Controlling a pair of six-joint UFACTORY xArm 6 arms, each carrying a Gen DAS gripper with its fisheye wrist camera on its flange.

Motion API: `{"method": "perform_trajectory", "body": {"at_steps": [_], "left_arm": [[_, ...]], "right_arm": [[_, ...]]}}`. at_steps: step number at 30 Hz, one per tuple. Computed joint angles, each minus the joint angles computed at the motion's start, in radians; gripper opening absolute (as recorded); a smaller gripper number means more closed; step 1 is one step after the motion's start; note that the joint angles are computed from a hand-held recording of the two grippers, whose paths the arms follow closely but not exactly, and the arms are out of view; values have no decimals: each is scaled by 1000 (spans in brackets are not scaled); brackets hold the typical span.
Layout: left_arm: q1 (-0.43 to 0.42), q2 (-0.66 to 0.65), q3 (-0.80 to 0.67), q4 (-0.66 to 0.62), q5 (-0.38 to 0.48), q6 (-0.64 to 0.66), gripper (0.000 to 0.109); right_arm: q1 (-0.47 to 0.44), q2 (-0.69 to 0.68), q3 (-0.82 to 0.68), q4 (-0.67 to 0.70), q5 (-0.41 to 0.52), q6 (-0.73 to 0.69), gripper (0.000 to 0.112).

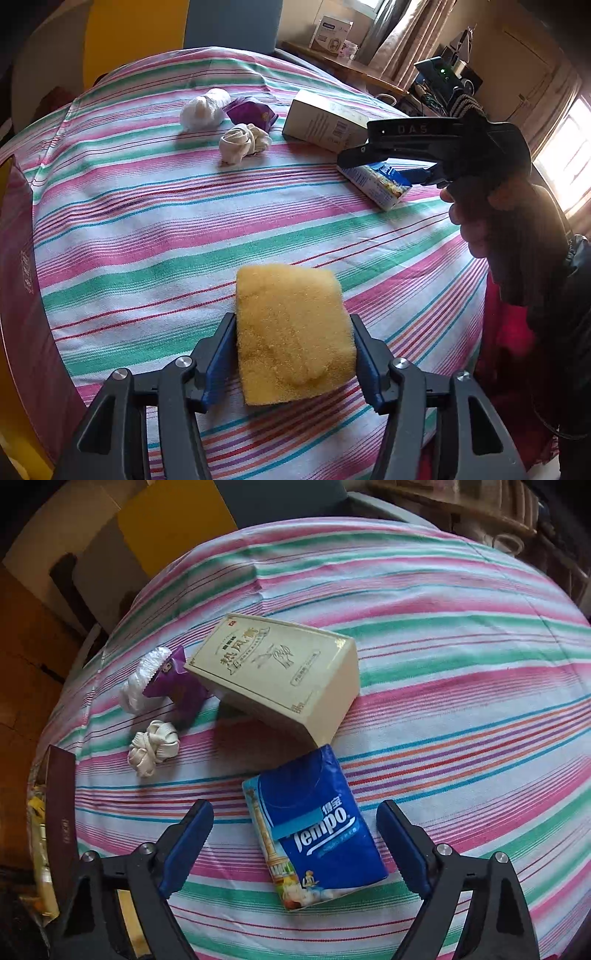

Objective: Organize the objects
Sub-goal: 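Drop the sponge into the tray with the left gripper while the right grasps the blue Tempo pack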

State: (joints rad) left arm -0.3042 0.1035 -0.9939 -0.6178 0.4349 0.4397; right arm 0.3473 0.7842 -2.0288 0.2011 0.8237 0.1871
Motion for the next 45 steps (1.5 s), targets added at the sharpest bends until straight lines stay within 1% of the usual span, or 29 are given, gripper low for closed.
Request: {"method": "perform_trajectory", "body": {"at_steps": [5,13,14,15,16,17,19,20,22,24,27,30,31,32,33,34,36,38,40,41,43,44,45], "left_arm": [[6,-5,5,-31,4,23,60],[-3,-2,1,-15,-6,7,59],[-3,-4,6,-20,-11,13,58],[-4,-7,10,-12,-17,4,57],[-6,-11,13,9,-18,-10,56],[-7,-17,19,19,-21,-14,55],[-12,-36,38,74,-47,-65,55],[-10,-50,44,66,-48,-61,55],[-7,-92,65,52,-62,-47,55],[4,-134,83,43,-68,-38,55],[32,-197,111,9,-66,-27,55],[79,-244,135,-3,-72,-35,55],[108,-266,147,6,-68,-54,55],[134,-284,158,8,-63,-68,55],[165,-304,172,4,-58,-76,55],[202,-324,187,19,-58,-96,55],[266,-351,214,87,-74,-159,55],[337,-355,227,139,-84,-210,55],[416,-354,244,216,-88,-287,55],[440,-345,247,228,-92,-302,55],[487,-319,253,281,-105,-362,55],[510,-298,246,287,-101,-371,55],[519,-278,243,271,-102,-359,55]], "right_arm": [[1,-14,22,-52,-1,1,90],[20,-19,24,-174,31,10,91],[24,-25,32,-206,34,24,86],[28,-33,42,-270,39,69,77],[30,-53,71,-292,15,84,58],[29,-61,79,-291,11,80,52],[32,-68,92,-311,10,67,52],[33,-74,103,-317,7,55,52],[23,-89,129,-264,-2,22,54],[21,-61,86,-233,11,16,55],[21,-83,130,-244,-23,15,58],[24,-101,160,-260,-37,25,58],[24,-109,172,-271,-44,27,58],[31,-105,169,-295,-45,37,57],[40,-78,133,-319,-40,48,57],[44,-82,140,-345,-42,55,57],[43,-89,153,-351,-51,57,55],[43,-98,168,-355,-58,58,54],[43,-98,168,-366,-59,66,54],[42,-119,198,-371,-70,69,54],[44,-106,185,-382,-70,77,54],[47,-104,182,-384,-68,83,54],[55,-131,216,-392,-74,97,54]]}}
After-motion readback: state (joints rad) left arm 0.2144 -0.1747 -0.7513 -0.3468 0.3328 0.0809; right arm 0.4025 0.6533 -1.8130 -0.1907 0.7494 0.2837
